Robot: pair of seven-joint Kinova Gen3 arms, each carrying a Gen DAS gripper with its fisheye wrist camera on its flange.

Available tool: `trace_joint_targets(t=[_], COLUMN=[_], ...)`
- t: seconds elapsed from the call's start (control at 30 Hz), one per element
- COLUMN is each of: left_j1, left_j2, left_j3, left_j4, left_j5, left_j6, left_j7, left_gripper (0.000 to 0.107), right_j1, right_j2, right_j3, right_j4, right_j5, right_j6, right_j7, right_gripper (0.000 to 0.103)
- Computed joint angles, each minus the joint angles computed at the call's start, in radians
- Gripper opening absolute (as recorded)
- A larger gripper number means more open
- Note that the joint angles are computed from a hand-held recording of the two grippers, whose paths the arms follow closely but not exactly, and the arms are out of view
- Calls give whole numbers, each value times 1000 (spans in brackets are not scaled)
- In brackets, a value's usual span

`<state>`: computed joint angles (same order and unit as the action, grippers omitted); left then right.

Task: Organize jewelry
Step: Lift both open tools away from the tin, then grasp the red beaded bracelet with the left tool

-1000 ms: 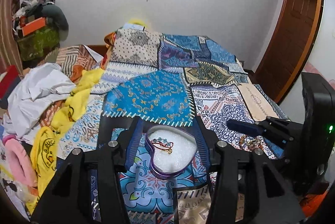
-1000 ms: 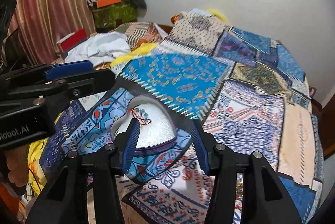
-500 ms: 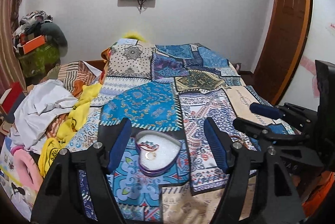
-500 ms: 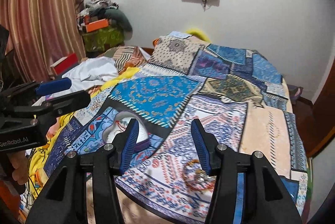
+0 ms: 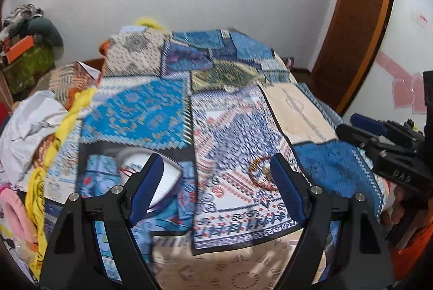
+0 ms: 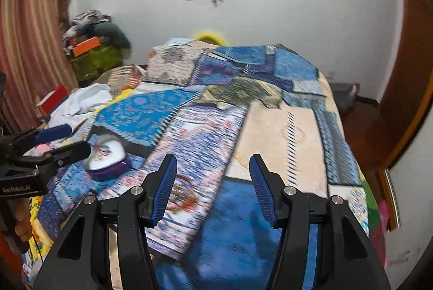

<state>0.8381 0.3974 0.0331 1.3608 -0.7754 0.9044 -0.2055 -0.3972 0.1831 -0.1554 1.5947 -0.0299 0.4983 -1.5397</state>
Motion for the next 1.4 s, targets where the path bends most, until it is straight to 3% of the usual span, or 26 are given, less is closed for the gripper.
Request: trace_joint_targets(t=[0.27,0.43,0.5,0.97,1.07,1.13,1.4], left_j1=[-68,-115,-135,-116,-110,-98,-76], left_j2=[94,123,131,182,204,213,189], left_j3=[14,17,23,-27,-34,-46,-60], left_j4=[-66,-82,-87,-164,-197,-205,-178], left_j5=[168,287,334,399,398,389,372], left_j6=[-54,-104,-127,-127,-105,-103,-131], left_j7=[-148,-249,-297,-392,-408,-403,-388], left_gripper=[79,40,31,29,24,10,9], right_j1=[45,69,80,99,101,102,97], right_j2=[6,20,27,59,59,60,58], right_j3=[12,3,-2,-13,-11,-12,-12], right_j4=[21,26,25,13,10,9,9], right_j5=[-31,-65,-86,-153,-158,-163,-164], right_j6=[27,42,46,69,70,70,83], right_j7=[22,60,80,167,170,173,178], right_gripper=[52,52,52,52,52,52,52])
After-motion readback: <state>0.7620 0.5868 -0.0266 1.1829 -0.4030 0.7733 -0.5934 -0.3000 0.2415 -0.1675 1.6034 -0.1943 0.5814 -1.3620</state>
